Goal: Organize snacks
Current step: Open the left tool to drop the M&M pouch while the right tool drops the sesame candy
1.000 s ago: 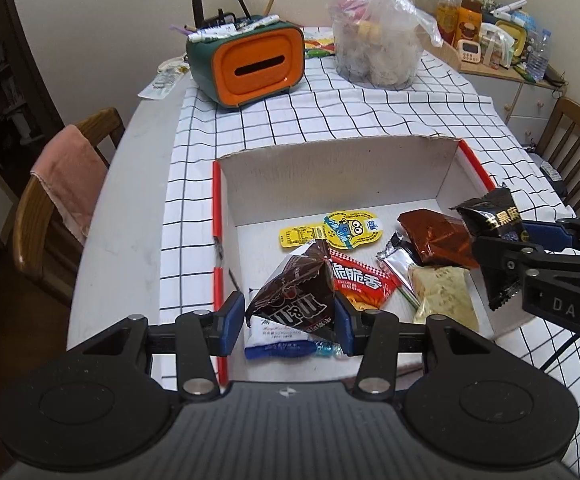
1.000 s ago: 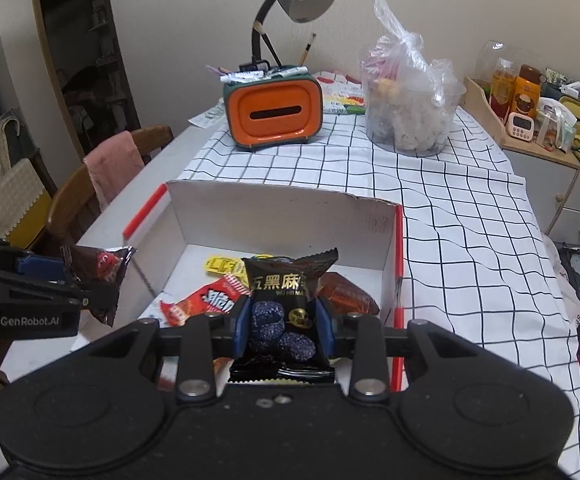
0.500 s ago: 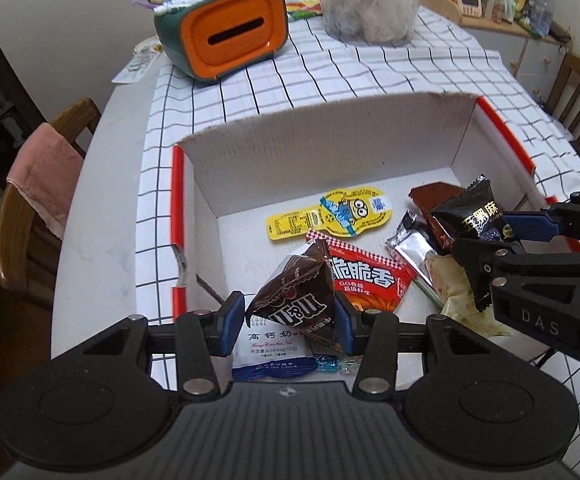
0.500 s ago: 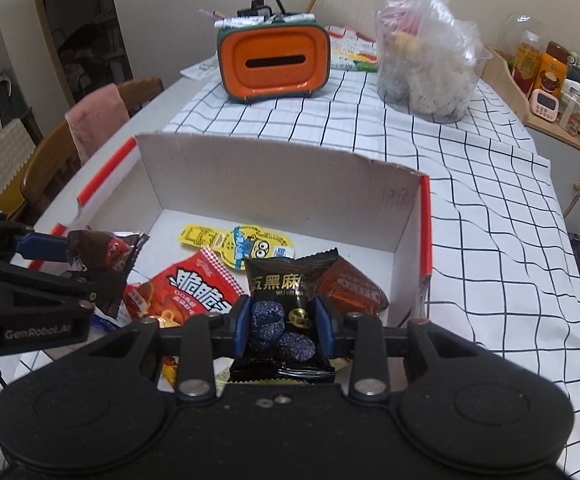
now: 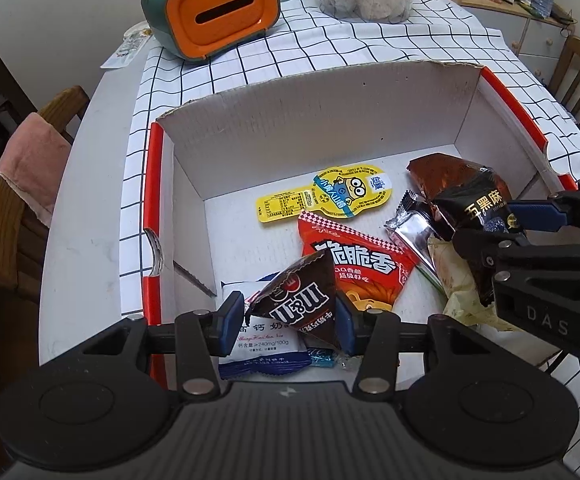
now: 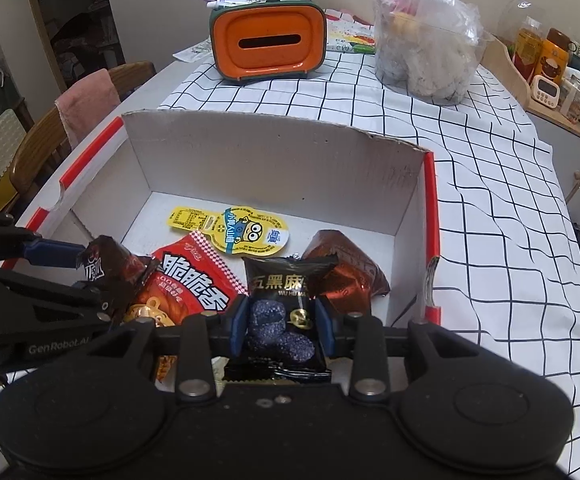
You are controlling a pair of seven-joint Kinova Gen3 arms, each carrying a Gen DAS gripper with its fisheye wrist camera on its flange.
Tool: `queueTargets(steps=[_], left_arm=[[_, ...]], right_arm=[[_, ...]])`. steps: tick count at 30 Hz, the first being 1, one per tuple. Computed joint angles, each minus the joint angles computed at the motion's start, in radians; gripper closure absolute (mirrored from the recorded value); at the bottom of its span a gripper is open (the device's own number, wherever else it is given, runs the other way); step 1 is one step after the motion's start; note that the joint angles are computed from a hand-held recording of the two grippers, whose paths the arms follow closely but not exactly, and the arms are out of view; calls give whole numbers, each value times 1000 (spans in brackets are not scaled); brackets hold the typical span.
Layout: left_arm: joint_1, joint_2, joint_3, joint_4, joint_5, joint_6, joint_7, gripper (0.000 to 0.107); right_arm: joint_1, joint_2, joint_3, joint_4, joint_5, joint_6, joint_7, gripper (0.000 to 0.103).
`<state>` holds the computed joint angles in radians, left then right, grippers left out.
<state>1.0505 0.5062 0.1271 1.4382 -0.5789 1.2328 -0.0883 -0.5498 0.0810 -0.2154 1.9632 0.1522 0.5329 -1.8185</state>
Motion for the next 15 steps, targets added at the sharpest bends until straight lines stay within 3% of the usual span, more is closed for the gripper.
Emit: queueTargets(steps=[8, 15], left_arm=[[20, -24, 2, 7, -20, 4, 32, 51], [45, -55, 18, 17, -54, 20, 68, 47]], right_arm=[[16, -21, -2, -1, -47, 8, 32, 68], [54, -79, -1, 17, -173, 12, 133, 66]])
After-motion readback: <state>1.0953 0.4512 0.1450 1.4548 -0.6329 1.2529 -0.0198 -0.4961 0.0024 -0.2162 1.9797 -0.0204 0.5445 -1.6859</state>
